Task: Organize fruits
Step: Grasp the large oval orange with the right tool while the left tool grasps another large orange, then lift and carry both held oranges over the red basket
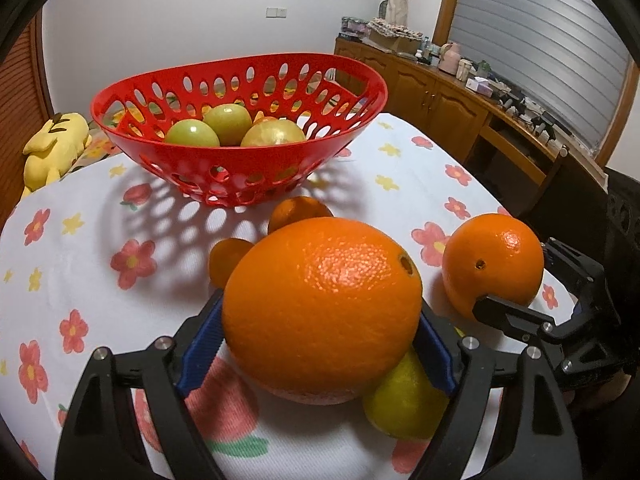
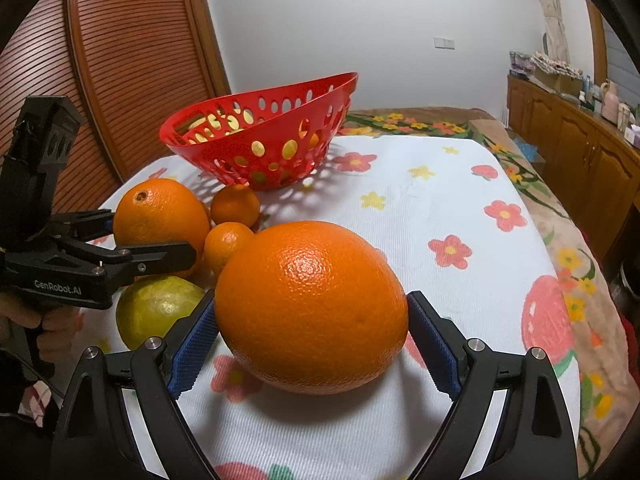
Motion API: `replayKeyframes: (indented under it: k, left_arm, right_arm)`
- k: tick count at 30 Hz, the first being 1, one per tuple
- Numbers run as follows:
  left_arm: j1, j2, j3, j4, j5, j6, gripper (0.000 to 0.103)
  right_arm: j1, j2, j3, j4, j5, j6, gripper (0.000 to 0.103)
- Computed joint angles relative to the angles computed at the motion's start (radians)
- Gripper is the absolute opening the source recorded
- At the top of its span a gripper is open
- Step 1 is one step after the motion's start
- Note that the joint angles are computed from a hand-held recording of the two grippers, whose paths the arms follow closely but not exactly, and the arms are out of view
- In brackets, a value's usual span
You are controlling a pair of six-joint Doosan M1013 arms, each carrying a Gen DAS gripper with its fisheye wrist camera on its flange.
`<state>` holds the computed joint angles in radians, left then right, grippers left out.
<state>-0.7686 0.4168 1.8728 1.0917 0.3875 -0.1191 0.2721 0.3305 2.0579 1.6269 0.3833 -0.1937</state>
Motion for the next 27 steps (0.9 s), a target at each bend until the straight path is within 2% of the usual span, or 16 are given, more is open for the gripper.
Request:
replayKeyframes:
  k: [11, 14, 23, 27]
  left_arm:
    - [0.001, -0.056, 0.069, 0.224, -0.011, -0.268, 0.083]
    - [0.0, -0.068, 0.079, 0.226, 0.002, -0.273, 0.083]
    - [-0.012, -0.108, 0.138, 0.335, 0.044, -0.425, 0.083]
    - [-0.014, -0.119, 0.156, 0.348, 0.06, -0.451, 0.083]
  right_arm:
    - [-0.001, 0.001, 0.0, -0.005, 0.006, 0.007, 0.093]
    - [-0.002, 0.002, 0.0, -0.003, 0.008, 0.007, 0.093]
    - [-0.001, 0.004, -0.002, -0.009, 0.009, 0.016, 0.093]
    - [0.0, 0.006, -0.007, -0.053, 0.013, 0.056, 0.093]
